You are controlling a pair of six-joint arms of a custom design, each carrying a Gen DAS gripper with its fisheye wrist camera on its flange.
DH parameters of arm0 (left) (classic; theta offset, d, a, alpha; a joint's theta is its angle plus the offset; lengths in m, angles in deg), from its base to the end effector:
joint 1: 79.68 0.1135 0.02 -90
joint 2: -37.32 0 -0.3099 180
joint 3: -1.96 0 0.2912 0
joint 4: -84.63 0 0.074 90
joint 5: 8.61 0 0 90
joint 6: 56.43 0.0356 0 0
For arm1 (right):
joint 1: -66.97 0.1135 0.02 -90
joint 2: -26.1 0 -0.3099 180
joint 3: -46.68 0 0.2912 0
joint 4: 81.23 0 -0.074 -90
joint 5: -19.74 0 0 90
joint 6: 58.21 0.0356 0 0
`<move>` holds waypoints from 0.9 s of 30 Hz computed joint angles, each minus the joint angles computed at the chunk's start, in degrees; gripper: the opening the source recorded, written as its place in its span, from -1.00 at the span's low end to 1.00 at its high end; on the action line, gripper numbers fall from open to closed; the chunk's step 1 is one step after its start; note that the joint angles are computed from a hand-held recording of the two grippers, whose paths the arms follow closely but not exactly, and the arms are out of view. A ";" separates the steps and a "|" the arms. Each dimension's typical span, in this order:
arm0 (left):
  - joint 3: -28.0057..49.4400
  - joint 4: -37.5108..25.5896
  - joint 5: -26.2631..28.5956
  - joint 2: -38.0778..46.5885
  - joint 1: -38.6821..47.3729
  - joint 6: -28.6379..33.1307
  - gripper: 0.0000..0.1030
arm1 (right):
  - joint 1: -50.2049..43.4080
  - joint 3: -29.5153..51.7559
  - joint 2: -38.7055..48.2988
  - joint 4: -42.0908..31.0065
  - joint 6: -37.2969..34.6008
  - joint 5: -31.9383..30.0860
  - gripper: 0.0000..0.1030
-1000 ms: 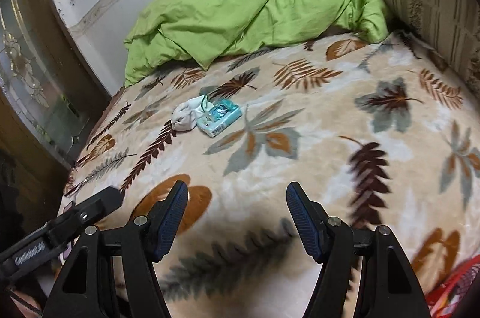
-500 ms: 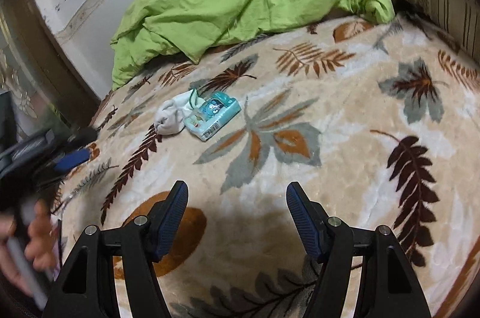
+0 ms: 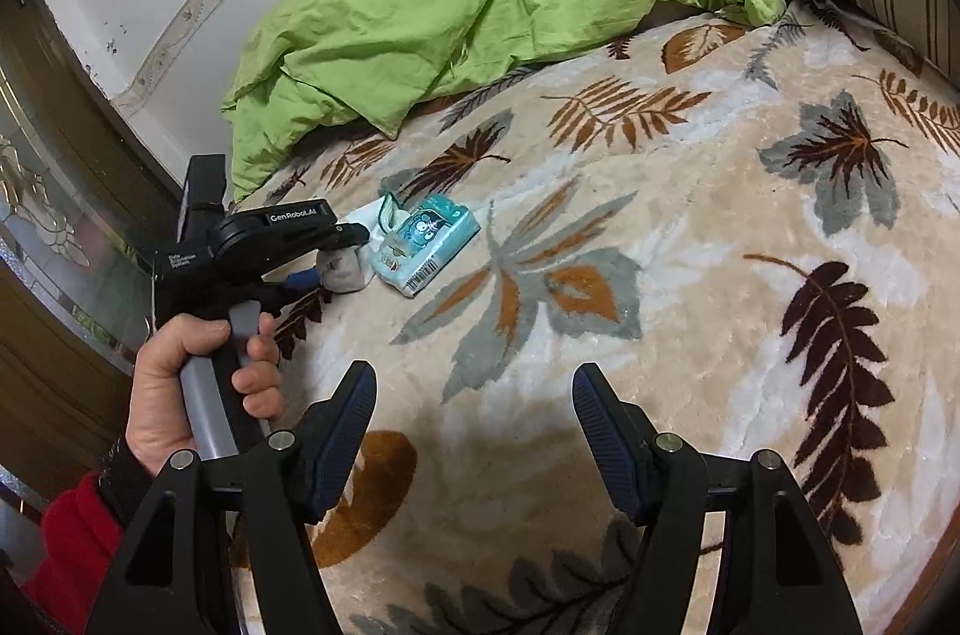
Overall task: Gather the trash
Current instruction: 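Grasp the white cloth with the left tool, then grasp the teal wet-wipe pack with the right tool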
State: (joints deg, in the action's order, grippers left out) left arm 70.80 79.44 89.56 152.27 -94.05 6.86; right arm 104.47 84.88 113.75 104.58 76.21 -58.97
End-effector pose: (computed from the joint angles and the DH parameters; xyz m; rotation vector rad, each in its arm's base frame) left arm 0.4065 -0.1094 0.0994 -0.2077 2.5081 -0.4782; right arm 0.2228 0.1621 0.1267 0.2425 2.3535 0.4871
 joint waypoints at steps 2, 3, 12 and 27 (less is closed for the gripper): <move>-3.91 1.38 -2.80 -3.17 -0.35 -0.02 -0.47 | -0.23 0.03 0.28 0.23 0.11 -0.48 0.39; -5.91 2.05 -3.87 -4.85 -0.38 -0.34 -0.47 | -0.34 0.11 0.42 0.22 0.10 -0.73 0.39; -26.46 11.03 -17.12 -23.49 -2.15 -7.06 -0.47 | -2.14 6.12 5.07 -2.75 -0.82 -5.22 0.39; -27.84 14.52 -14.51 -20.82 2.82 -4.09 -0.47 | -9.56 42.93 31.32 -23.57 5.32 -12.82 0.39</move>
State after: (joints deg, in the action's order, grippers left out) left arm 42.96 93.96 75.05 131.45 -91.23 2.76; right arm 94.91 127.81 145.07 81.01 81.53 -71.78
